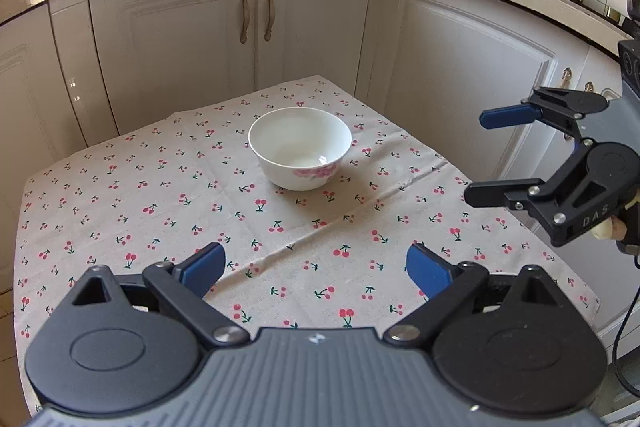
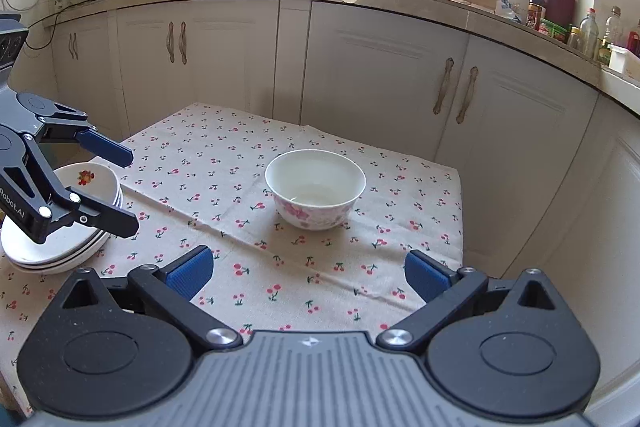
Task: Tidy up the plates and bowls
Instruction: 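Withdraw the left gripper and move it to the white pink-print bowl, then close the left gripper on the pink-print bowl rim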
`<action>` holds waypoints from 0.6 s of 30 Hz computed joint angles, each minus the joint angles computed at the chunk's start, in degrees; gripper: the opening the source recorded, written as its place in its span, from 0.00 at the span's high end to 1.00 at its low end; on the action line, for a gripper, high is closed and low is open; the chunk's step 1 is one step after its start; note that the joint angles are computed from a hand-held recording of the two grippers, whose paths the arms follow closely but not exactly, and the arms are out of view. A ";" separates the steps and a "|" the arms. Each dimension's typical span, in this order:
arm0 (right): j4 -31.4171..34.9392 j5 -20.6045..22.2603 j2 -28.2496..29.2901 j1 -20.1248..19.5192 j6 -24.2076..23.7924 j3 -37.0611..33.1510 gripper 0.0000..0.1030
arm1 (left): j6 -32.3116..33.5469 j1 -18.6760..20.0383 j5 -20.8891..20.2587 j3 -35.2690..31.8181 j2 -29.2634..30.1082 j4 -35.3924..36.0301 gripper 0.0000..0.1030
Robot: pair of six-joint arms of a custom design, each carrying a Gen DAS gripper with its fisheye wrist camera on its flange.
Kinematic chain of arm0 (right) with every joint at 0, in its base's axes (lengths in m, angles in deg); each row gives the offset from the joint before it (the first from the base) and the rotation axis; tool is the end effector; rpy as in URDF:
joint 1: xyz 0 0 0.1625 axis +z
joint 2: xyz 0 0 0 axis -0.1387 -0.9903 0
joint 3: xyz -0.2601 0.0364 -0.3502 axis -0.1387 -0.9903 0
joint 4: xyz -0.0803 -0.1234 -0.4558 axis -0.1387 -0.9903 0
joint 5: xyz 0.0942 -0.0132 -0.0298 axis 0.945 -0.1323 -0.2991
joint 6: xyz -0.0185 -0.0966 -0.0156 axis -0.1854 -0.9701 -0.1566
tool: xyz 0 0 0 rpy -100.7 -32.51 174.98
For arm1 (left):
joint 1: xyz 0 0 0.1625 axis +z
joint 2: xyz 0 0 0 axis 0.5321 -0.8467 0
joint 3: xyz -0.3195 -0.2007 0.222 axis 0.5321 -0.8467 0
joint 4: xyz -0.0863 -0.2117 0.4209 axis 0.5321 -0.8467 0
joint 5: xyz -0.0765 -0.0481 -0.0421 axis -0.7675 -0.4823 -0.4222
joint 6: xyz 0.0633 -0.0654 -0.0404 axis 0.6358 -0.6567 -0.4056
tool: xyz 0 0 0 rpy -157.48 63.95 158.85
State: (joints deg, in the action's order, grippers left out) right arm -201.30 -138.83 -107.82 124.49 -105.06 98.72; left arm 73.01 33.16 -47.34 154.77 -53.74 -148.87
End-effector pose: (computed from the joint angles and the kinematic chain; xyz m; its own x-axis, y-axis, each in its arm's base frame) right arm 0.2908 -0.4256 0.1016 -0.6258 -0.2389 0.7425 -0.7148 0.5566 -0.4234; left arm -0.0840 -0.5676 0.2858 -0.5327 0.7280 -0.4316 0.8409 0.5130 -0.1726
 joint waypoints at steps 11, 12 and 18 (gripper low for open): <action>1.34 8.80 3.61 -7.39 -10.73 -6.24 0.00 | -0.12 0.18 1.64 -11.17 13.83 -1.17 0.06; 1.96 9.40 3.85 -7.94 -10.82 -6.71 0.00 | -0.08 0.22 1.63 -12.02 14.95 -1.52 0.06; 4.02 11.39 6.22 -10.03 -12.78 -9.79 0.00 | 1.21 0.41 1.45 -16.87 21.13 -1.85 0.07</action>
